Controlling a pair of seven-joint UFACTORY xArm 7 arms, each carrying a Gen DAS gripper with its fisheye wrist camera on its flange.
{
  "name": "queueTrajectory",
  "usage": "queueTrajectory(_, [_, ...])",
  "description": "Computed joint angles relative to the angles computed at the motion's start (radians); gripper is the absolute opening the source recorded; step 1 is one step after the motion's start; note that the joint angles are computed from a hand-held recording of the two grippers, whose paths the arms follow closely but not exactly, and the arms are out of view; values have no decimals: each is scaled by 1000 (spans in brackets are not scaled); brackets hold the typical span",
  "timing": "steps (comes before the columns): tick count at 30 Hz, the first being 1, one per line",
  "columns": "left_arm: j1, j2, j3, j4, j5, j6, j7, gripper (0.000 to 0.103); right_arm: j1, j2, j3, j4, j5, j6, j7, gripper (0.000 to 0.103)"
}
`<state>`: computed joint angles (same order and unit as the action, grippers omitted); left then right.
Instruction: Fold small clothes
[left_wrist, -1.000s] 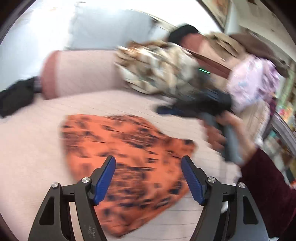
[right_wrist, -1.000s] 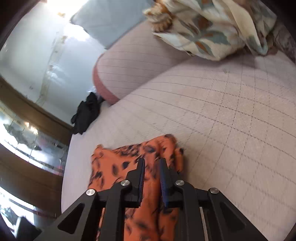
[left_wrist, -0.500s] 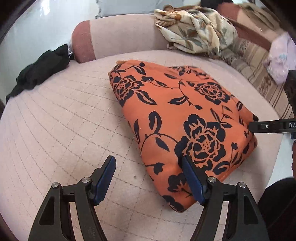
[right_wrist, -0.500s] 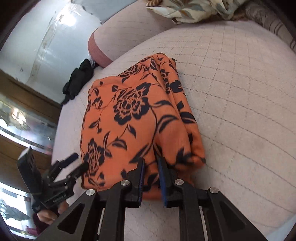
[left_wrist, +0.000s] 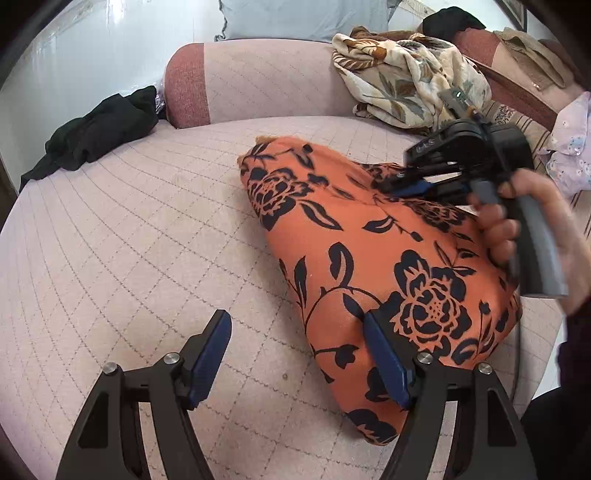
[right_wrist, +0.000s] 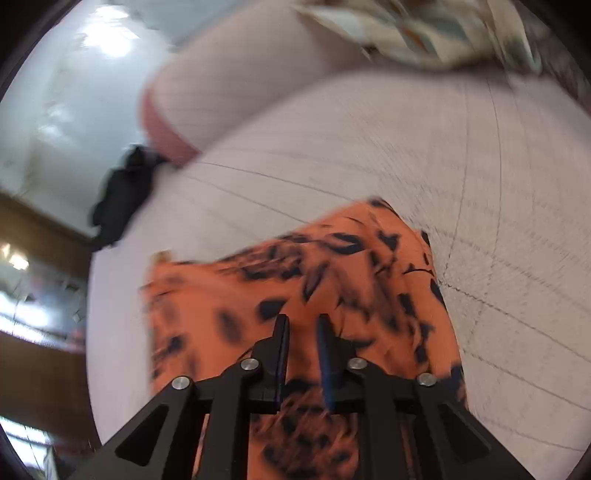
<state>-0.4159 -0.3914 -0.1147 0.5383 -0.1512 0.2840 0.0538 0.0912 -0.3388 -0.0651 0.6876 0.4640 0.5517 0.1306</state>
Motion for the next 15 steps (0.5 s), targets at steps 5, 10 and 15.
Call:
queueTrajectory(5, [18,-15,-19,-9,33,0,-16,76,33,-3,-6,15,130,-68,-89,19])
queueTrajectory(10, [20,-41,-23,-25,48,8,-31,76,211,73,-71,117,371,-58,-378,19])
queueTrajectory(15, [24,-54,-23,-27,63,25,-50,76,177,185,15,132,347,-100,-332,22])
